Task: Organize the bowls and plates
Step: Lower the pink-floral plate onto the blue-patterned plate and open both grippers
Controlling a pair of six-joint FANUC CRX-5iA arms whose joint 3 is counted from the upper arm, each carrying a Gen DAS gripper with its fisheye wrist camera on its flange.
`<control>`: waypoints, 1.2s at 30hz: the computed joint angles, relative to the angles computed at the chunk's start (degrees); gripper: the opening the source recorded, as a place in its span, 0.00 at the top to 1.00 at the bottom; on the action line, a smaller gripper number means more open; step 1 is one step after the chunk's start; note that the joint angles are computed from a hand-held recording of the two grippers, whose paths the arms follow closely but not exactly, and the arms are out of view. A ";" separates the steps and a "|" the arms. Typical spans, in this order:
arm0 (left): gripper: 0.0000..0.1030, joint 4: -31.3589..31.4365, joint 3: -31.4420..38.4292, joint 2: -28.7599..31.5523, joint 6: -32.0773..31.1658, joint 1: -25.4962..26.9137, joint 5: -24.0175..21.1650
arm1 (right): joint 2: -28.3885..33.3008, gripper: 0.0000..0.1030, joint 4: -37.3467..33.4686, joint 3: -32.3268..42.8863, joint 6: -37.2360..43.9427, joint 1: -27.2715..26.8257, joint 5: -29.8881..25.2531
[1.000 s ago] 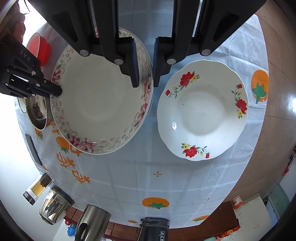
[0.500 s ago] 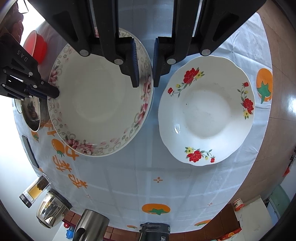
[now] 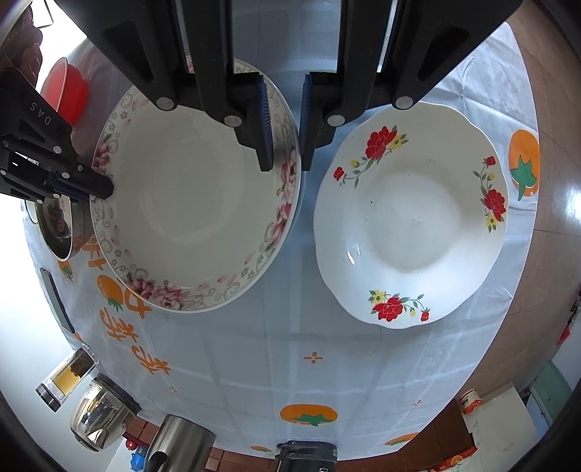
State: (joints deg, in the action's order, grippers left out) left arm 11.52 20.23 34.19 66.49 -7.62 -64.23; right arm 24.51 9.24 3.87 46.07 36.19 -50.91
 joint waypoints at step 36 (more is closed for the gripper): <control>0.98 4.17 -4.44 -2.40 -1.27 1.20 3.25 | 0.61 0.90 3.06 -0.32 -0.08 0.63 -0.67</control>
